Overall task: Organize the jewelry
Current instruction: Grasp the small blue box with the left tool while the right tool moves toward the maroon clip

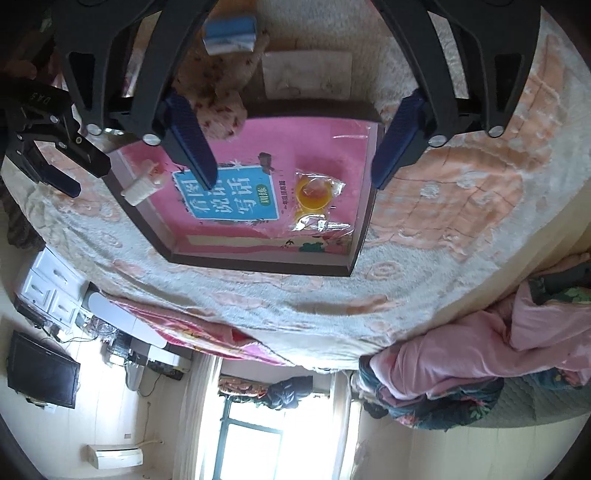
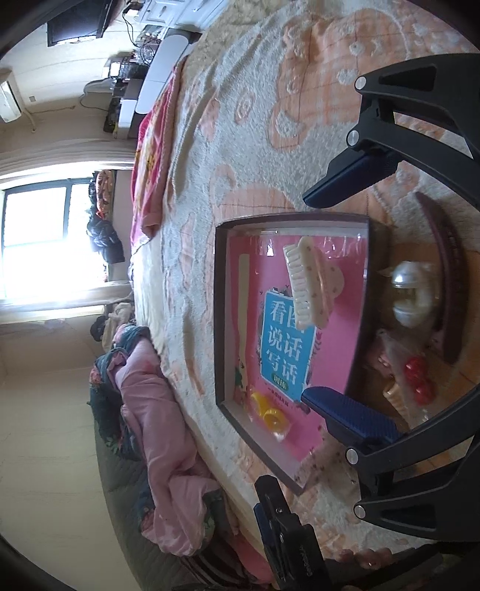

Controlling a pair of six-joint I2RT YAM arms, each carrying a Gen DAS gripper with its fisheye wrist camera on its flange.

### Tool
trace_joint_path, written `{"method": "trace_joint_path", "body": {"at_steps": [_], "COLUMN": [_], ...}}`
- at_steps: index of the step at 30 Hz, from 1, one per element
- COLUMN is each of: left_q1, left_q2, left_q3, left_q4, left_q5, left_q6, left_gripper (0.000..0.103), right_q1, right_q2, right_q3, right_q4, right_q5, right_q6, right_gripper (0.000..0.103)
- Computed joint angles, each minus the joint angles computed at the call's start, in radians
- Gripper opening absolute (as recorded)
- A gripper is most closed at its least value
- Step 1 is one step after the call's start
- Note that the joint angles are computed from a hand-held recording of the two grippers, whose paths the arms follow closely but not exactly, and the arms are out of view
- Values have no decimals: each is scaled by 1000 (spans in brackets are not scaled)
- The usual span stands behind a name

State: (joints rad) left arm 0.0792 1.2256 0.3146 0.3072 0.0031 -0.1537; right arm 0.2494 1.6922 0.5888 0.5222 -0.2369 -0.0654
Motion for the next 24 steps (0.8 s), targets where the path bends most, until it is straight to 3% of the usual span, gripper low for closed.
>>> {"method": "trace_joint_path", "body": {"at_steps": [6,14,24], "left_q1": [-28,-40,-7], "left_q2": [-148,-390,-694], "left_q3": [-74,-162,-228], "left_q4": [-43,-174,-421], "left_q5": [-13,-37,-25], "left_q6": [-19,-21,0], "left_gripper": [90,92,91], "right_q1": [-5,-14,4], "right_q2": [-108,-270,-434], "right_q3": [-100,-208,-346], "right_q4": [21,4,-38], "right_q5": [-15,-18,-4], "right_q6": [-13,-46,-86], "right_gripper": [96,96,96]}}
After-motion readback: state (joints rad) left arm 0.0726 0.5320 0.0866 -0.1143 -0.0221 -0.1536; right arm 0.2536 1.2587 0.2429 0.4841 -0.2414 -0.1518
